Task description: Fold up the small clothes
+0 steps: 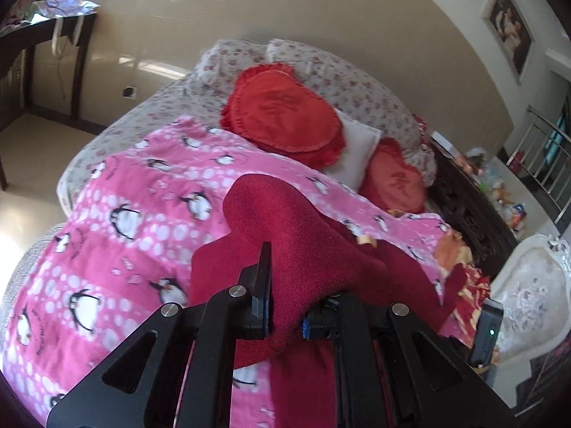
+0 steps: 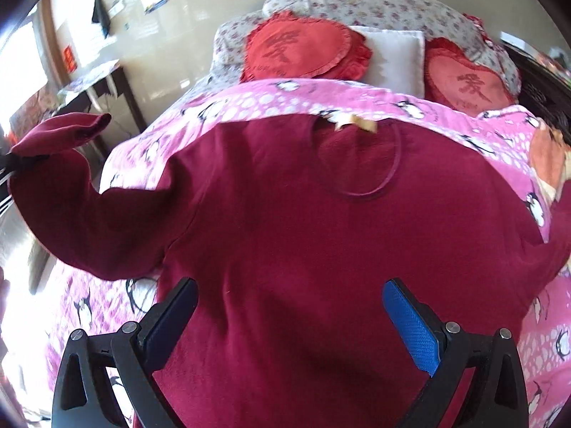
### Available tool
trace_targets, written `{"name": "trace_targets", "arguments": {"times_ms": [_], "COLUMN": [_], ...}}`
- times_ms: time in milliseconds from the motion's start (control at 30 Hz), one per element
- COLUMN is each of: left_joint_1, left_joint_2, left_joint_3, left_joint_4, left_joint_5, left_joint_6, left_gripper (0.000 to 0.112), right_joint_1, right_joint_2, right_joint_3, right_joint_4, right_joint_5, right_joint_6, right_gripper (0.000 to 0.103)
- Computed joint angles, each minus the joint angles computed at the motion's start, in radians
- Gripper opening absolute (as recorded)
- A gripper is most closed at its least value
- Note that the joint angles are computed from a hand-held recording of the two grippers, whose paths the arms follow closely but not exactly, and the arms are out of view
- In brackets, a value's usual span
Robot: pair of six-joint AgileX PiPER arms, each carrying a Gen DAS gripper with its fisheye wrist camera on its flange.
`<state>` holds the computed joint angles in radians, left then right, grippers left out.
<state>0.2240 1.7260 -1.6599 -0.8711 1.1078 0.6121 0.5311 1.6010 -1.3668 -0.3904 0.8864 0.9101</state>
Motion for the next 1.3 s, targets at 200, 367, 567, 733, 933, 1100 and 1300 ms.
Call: {"name": "trace_targets", "arguments": {"times_ms": [200, 367, 567, 733, 933, 1100, 1300], "left_joint_1": [-0.239, -0.359, -0.284, -0.184, -0.11, -0.036, -0.02], "left_joint_2": [-0.088, -0.035, -0.12, -0.189, -0.225, -0.181, -0.156], "left_joint_3": [0.314, 0.433, 0.5, 0.546, 0.574, 0.544, 0.512], "left_joint_4": [0.005, 0.098, 0.076, 0.05, 0.138, 0.129, 0.1], "left_joint_5": [-0.142, -0.195, -0.142, -0.101, -0.172, -0.149, -0.173], "left_joint_6": [0.112, 0.09, 0.189, 0.256, 0.239, 0.206, 0.204], "left_gripper": [0.016, 0.022, 0.071, 0.081, 0.081, 0.081, 0.081], "right_joint_1": [-0.113, -0.249, -0.264, -0.159, -0.127, -0.053, -0.062], "right_joint_2": [-0.138, -0.219, -0.214, -0.134, -0.035, -0.027, -0.137], "right_joint_3": [0.146, 0.247, 0.28, 0.25, 0.255, 0.211, 0.094], "right_joint_4": [0.004, 0.178, 0.3, 0.28, 0.328, 0.17, -0.152], "right_joint_5": [-0.051, -0.113, -0.175, -0.178, -0.215, -0.179, -0.027], "right_joint_6": [0.057, -0.052, -0.253, -0.349, -0.462, -0.401, -0.314], "right_gripper": [0.103, 0.103, 0.103, 0.1, 0.045, 0.005, 0.005]}}
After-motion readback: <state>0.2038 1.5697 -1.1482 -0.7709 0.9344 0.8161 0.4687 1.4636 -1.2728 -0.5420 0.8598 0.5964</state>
